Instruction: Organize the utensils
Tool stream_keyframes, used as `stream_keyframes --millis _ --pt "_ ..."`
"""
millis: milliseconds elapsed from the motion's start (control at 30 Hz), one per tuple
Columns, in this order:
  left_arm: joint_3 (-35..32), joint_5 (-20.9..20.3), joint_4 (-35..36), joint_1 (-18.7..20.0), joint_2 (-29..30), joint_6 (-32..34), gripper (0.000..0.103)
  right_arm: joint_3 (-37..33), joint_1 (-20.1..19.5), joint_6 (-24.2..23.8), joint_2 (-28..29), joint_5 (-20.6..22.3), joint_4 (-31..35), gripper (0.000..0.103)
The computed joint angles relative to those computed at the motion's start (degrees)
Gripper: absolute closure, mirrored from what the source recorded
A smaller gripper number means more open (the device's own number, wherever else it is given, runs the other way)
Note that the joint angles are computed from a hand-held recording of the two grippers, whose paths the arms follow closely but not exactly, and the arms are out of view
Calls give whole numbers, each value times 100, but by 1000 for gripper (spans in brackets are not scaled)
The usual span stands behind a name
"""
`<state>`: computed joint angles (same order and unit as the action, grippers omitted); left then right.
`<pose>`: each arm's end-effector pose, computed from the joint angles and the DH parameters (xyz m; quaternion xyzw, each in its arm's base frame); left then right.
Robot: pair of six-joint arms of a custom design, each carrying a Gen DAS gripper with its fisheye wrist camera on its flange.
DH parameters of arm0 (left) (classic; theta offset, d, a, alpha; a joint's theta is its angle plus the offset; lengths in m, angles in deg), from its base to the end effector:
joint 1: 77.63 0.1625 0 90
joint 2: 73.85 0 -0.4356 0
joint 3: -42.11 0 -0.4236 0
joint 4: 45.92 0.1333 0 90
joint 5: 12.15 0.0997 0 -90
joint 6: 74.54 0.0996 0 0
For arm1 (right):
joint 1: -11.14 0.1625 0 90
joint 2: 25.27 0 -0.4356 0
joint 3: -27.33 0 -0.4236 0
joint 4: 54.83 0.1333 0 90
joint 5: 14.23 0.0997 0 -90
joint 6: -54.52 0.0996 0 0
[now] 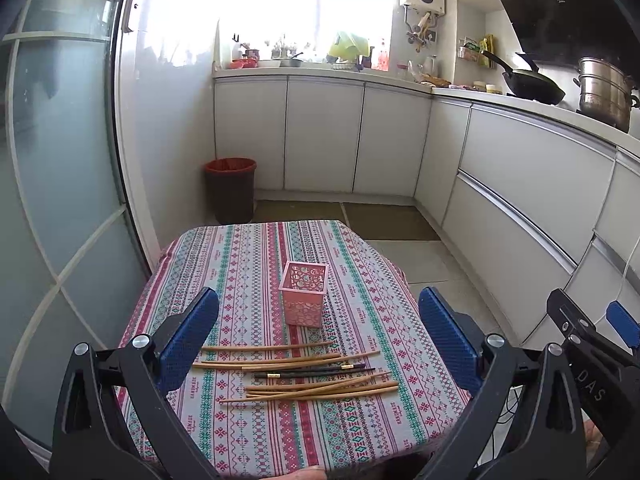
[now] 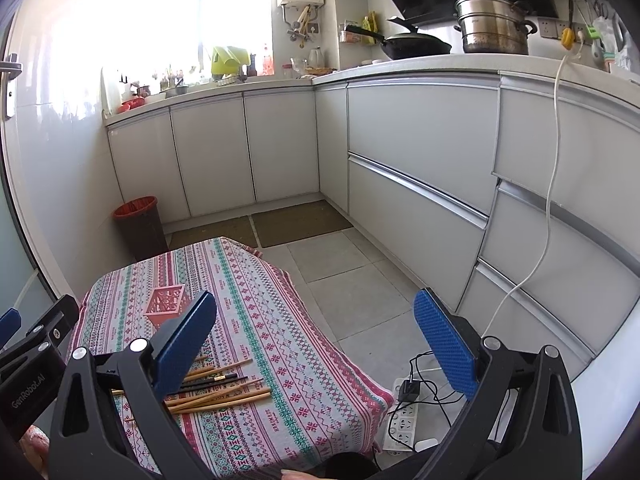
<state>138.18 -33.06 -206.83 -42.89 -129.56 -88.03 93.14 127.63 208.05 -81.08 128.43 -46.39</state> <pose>-0.4233 -0.5690 0.2681 0.1437 0.7956 -0.4880 0.3290 0.3552 -0.5914 0.3356 0.0921 -0.7665 0.5241 0.3597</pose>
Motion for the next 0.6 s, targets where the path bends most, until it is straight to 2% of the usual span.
stream_keyframes --millis 600 --pt "-9 137 323 -138 -149 -220 7 40 150 -106 -88 -26 -89 7"
